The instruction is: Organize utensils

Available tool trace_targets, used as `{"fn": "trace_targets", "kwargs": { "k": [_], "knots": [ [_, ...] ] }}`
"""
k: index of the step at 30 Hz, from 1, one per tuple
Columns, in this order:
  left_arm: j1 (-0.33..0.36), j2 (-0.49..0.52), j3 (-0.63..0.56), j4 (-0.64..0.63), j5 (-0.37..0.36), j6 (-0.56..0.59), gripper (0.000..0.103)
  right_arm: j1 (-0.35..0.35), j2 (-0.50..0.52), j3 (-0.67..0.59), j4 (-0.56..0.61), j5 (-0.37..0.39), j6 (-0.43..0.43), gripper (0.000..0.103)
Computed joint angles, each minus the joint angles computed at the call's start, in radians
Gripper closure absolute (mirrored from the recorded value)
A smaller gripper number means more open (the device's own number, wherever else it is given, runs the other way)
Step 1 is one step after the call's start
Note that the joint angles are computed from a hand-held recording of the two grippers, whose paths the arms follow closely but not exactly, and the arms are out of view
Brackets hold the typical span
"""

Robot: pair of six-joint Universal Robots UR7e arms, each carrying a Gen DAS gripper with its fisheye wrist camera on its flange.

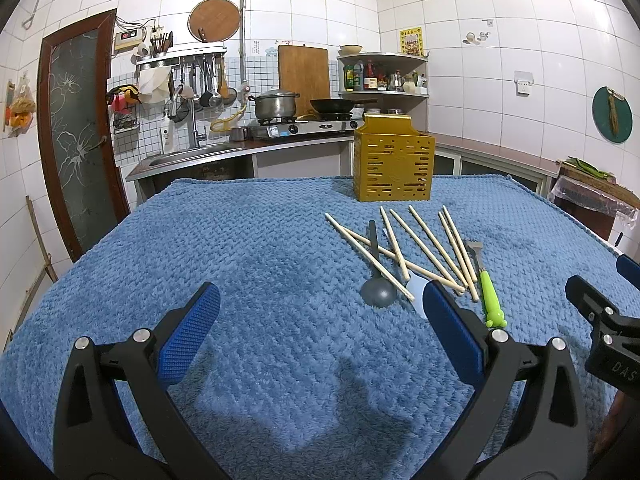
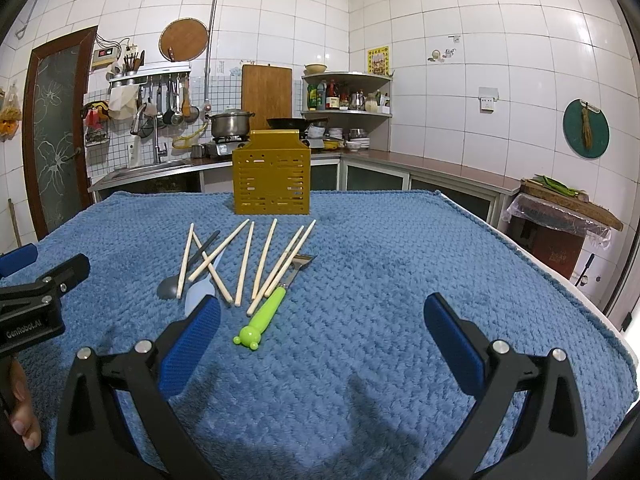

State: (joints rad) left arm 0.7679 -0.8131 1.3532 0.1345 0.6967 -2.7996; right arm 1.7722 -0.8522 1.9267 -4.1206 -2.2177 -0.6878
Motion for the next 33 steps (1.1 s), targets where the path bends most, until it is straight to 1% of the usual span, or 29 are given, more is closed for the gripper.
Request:
{"fn": "trace_targets", "kwargs": {
  "k": [33],
  "knots": [
    [-0.004,0.008,-0.009,0.009,-0.003,-0.005,0.005,-0.001,-0.006,-0.001,0.01,-0.001,0.002,0.004]
  ]
}}
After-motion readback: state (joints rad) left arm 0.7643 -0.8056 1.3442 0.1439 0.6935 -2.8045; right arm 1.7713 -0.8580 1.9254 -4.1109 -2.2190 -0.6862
